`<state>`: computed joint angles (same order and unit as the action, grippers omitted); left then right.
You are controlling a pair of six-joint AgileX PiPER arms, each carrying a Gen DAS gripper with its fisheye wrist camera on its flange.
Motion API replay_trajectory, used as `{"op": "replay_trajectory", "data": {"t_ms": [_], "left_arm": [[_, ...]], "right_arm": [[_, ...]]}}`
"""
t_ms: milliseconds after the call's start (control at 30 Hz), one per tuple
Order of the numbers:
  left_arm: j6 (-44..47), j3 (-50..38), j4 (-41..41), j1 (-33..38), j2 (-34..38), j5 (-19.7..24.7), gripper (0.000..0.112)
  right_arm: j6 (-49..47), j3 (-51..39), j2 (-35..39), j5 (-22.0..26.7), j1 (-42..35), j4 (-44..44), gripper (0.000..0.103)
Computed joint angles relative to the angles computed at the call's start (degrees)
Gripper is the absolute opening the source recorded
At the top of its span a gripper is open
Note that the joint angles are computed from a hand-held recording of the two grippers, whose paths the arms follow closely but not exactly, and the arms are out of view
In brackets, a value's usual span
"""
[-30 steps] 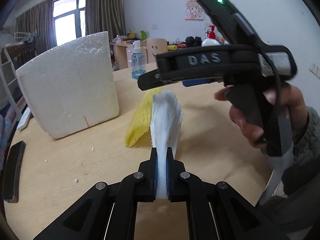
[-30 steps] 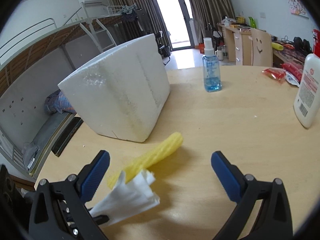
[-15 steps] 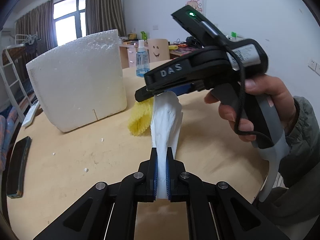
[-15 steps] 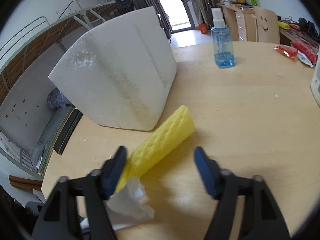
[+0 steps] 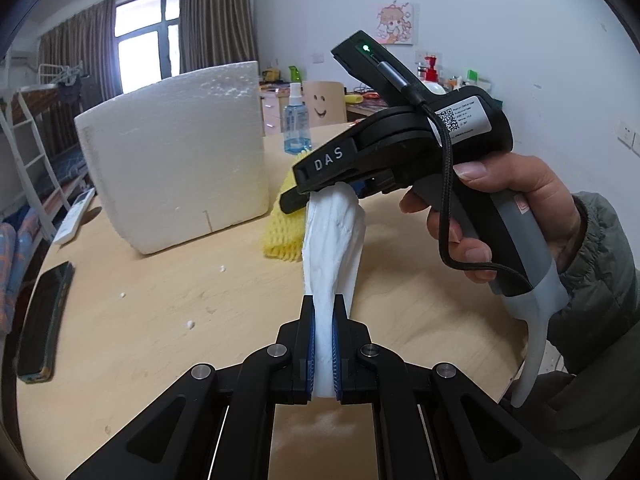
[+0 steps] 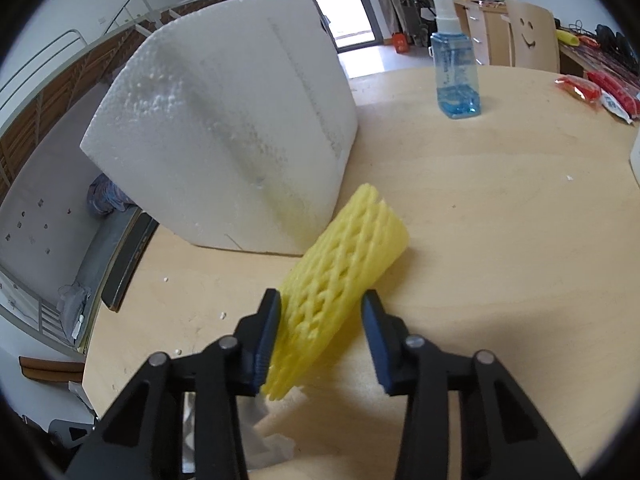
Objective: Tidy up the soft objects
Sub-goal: 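Lift the white cloth with the left gripper while the right gripper grasps the yellow mesh sleeve, then carry the white cloth and yellow mesh sleeve with both grippers over the foam box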
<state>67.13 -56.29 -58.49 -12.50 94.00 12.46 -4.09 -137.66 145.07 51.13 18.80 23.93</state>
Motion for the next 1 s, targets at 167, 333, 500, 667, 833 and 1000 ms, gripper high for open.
{"op": "replay_trajectory", "data": {"t_ms": [167, 333, 500, 667, 833, 1000], "left_arm": [[0.4, 1.6, -1.5, 0.7, -1.3, -0.8, 0.007], [1.4, 3.6, -4.0, 2.1, -2.7, -1.4, 0.007], [-5.9, 4.9, 1.4, 1.9, -4.6, -3.1, 0.007], [-11.4, 7.3, 5.0, 0.5, -7.5, -4.6, 0.007], [-16.6, 8.0, 8.6, 0.3, -9.3, -5.0, 0.007], [-21.8, 8.5, 11.0, -0.3, -11.6, -5.3, 0.007]], "right_arm": [[0.8, -5.5, 3.0, 3.7, 0.1, -0.2, 0.026], [0.3, -2.0, 1.3, 1.7, 0.5, -0.2, 0.016], [-2.8, 8.1, -4.4, -3.5, 0.8, 1.6, 0.014], [-7.8, 19.6, -10.8, -8.4, 0.7, 5.2, 0.014], [-13.5, 30.0, -16.8, -13.5, 0.4, 9.6, 0.014], [-20.2, 38.6, -21.7, -17.6, -0.3, 15.3, 0.014]]}}
